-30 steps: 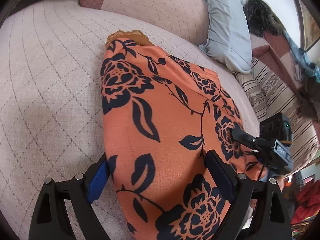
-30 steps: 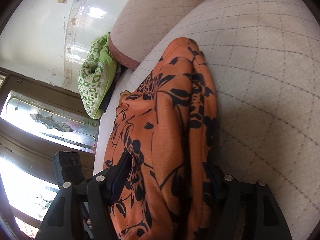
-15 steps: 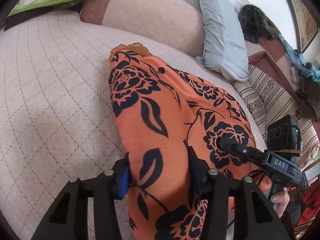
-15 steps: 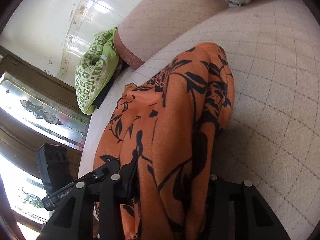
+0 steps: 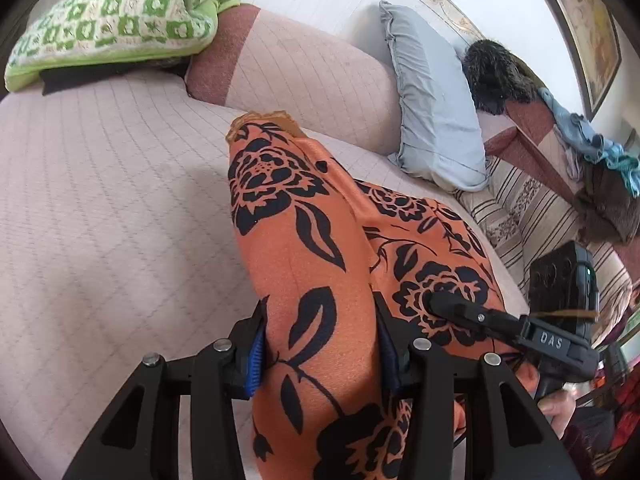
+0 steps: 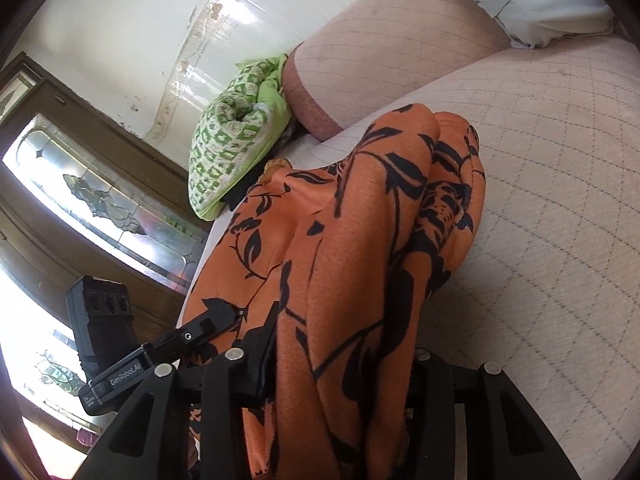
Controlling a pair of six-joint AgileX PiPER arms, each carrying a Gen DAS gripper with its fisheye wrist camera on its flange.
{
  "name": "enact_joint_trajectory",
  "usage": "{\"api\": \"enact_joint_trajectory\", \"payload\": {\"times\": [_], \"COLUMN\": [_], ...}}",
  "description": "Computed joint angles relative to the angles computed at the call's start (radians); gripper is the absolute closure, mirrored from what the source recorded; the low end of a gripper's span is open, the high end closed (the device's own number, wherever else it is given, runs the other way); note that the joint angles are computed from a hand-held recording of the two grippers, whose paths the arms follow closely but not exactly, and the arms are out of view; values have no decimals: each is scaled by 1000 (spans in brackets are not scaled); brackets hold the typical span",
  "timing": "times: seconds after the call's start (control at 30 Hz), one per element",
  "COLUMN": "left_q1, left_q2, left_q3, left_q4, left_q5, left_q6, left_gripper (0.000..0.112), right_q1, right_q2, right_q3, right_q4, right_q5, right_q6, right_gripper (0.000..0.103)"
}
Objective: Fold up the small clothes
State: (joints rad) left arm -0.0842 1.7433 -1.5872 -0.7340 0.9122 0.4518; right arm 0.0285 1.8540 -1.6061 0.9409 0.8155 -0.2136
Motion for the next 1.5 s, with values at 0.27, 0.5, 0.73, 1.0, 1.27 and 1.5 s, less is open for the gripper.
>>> {"api": "enact_joint_trajectory", "payload": {"times": [0.27, 0.5, 0.73, 1.0, 1.27, 1.5], "left_q1": [41, 49, 65, -22, -93, -139], "left_q2": [-45, -36, 26, -140, -88, -27], "left_q3": [23, 38, 4, 99, 79, 91], "left_q4": [97, 163, 247, 450, 605, 715], "left_q5": [46, 68, 144, -106, -156, -131], "left_q6": [-124, -178, -278, -279, -390, -520], "left_gripper": [64, 64, 49, 35, 35, 27], "right_q1": [67, 90, 22, 106, 112, 26], "right_q2": [14, 75, 203, 52, 161, 267], "right_q3": [6, -30, -130, -238, -366, -281], "right_q4": [-2, -13, 30, -468, -225, 53], "right_q5": [-19, 3, 197, 56, -7, 65], "right_q6": [17, 32, 85, 334, 330, 262], "right_gripper": [60, 60, 44, 42, 42, 42]}}
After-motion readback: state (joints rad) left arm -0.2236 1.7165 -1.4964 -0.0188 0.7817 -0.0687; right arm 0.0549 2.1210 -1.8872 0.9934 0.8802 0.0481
